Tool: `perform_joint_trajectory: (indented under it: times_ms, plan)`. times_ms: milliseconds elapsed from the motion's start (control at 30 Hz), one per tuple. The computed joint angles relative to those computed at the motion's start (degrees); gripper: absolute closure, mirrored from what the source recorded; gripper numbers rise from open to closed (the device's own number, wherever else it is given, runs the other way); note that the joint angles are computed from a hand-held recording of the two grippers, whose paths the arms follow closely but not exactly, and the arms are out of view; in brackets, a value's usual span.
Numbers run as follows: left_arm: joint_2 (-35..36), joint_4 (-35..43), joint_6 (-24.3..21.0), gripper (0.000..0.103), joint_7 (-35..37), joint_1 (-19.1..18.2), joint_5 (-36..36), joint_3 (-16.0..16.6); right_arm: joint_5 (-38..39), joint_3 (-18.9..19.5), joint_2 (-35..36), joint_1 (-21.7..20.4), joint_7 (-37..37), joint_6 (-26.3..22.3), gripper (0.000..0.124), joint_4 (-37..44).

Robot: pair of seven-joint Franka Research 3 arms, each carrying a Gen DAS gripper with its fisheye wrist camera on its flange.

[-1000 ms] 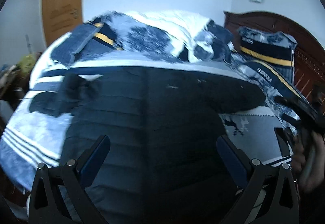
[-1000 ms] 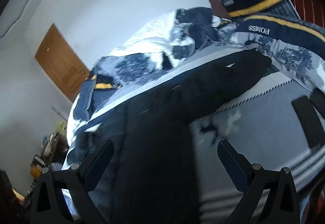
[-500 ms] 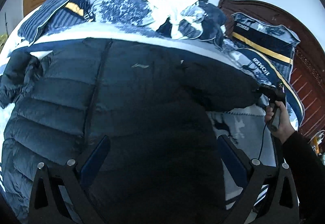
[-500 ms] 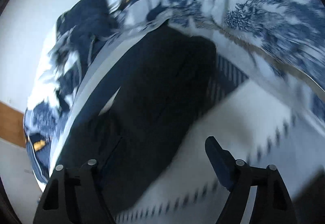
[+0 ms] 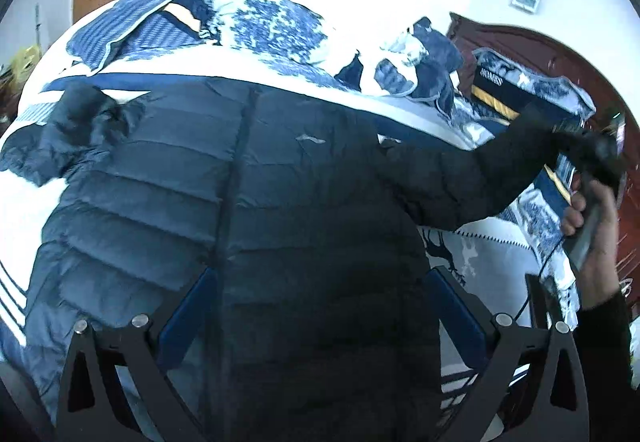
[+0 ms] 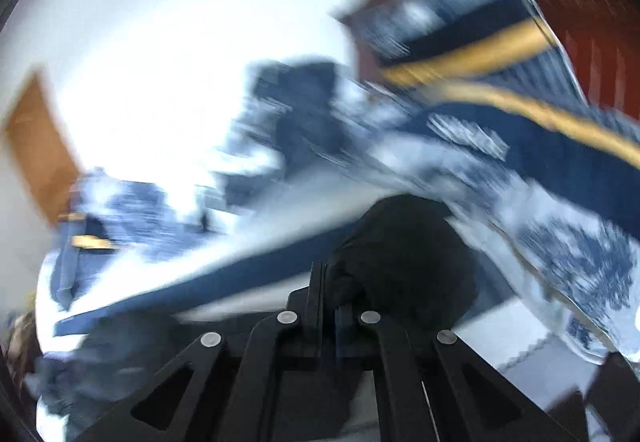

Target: Fold large clothes

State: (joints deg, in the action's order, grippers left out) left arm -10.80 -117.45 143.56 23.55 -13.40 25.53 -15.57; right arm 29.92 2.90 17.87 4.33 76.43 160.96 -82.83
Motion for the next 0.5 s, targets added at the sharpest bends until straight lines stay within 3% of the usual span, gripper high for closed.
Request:
perform_joint_trajectory:
  times_ms: [100,233,333,433,500]
  plan:
    - [-4.74,-3.37,-0.54,0.0,-0.98,0.12,-0.52,0.15,8.37,6.56,-6.13,0.9,-11.37,1.18,0.12,-3.97]
    - [-12.12,-9.86,-1.92,0.0,-2.19,0.87,-1.5,0.33,9.91,9.38,-6.62,7.99,-17.05,-0.19,0.12,-4.04]
    - [-17.49,-15.56,-2.93,0.0,-2.66,1.45,-3.43,1.11,3.11,8.05,-2.85,14.82,-12.56,-0.96,0.12,-2.03]
    - [-22.02,-20.52,-3.63,0.0,-2.47,1.95,-5.57,2.36,-5.29,7.39,5.72,20.4,-5.06,-2.7,0.12,4.17]
    - [-24.64,-23.17,-3.81,0.0,-2.43,2.77,-6.41,3.12,-9.12,4.47,8.98,24.84,0.94,-3.75,0.118,5.48]
